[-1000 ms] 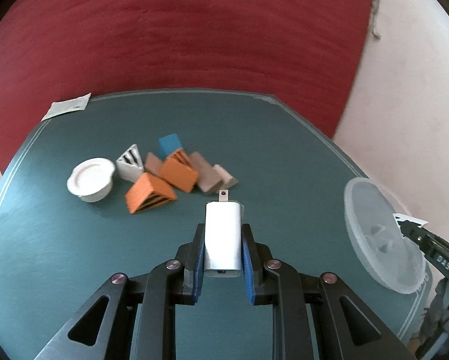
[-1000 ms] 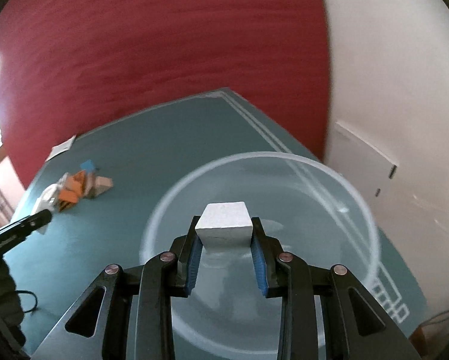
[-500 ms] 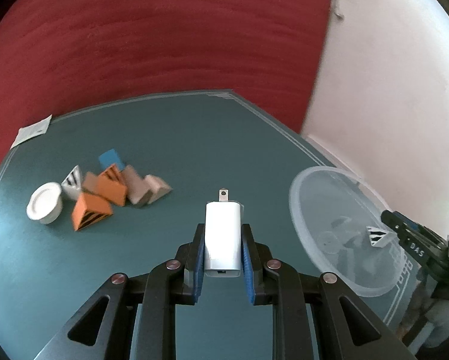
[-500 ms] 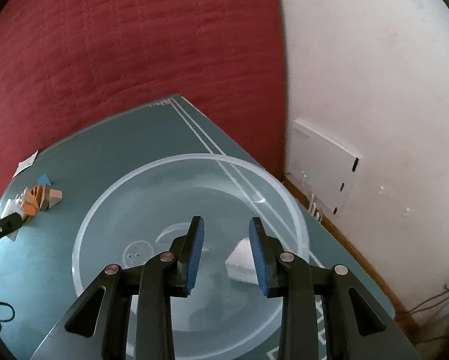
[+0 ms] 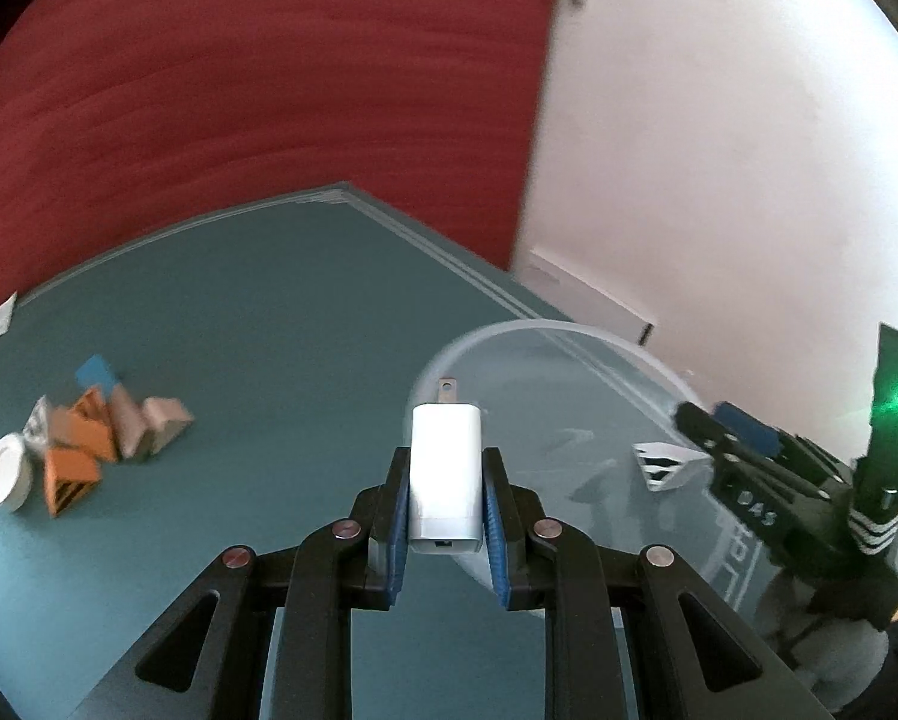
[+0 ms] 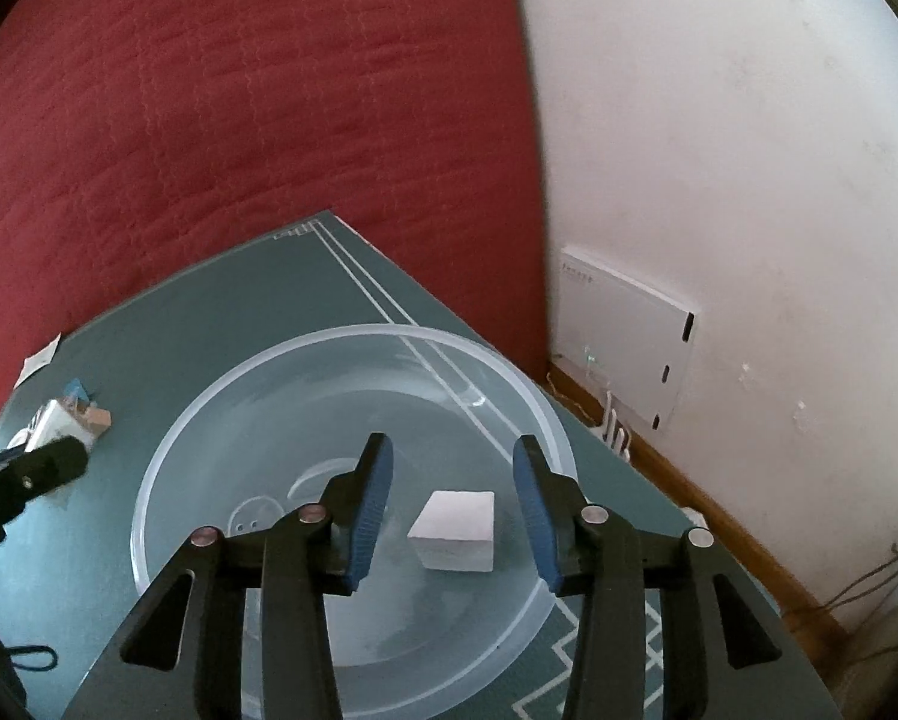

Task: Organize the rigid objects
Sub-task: 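Carry the white tile with the right tool while the left tool carries the charger to the clear bin, then open both tools over the clear bin to drop the tile and charger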

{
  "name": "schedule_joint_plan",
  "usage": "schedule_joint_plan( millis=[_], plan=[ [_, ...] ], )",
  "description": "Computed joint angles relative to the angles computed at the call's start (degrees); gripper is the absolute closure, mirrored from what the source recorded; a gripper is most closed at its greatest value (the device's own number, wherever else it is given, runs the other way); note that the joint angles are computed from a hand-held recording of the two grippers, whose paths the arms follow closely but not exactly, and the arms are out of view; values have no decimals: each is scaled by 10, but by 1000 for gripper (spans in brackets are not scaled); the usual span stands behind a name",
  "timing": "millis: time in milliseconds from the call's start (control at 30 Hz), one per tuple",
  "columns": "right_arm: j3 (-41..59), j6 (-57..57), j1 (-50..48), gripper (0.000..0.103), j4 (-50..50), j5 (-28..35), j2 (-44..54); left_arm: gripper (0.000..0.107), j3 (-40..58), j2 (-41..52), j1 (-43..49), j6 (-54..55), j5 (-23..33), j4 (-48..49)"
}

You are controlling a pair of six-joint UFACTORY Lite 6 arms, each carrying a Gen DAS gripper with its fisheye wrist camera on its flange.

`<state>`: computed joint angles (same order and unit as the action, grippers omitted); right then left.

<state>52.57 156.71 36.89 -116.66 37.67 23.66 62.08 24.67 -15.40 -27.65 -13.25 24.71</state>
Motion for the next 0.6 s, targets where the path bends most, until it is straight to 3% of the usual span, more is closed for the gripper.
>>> schedule_joint_plan(
  millis=[267,300,367,400,433,600],
  plan=[
    [2,-1,8,60,13,31,11,84,52,52,-45,-69,14,73],
    [2,0,7,60,12,31,12,80,57,57,-47,-82,16,87],
    [-1,1,7,60,12,33,9,54,57,59,-51,-80,16,84],
    [-2,2,8,60,11,35,9,35,47,51,-51,-45,9,47],
    [-1,0,5,60,10,34,6,30,41,48,-45,-17,0,19],
    [3,10,-1,59,-2,32,14,28,17,32,-27,71,-18,-76]
  ],
)
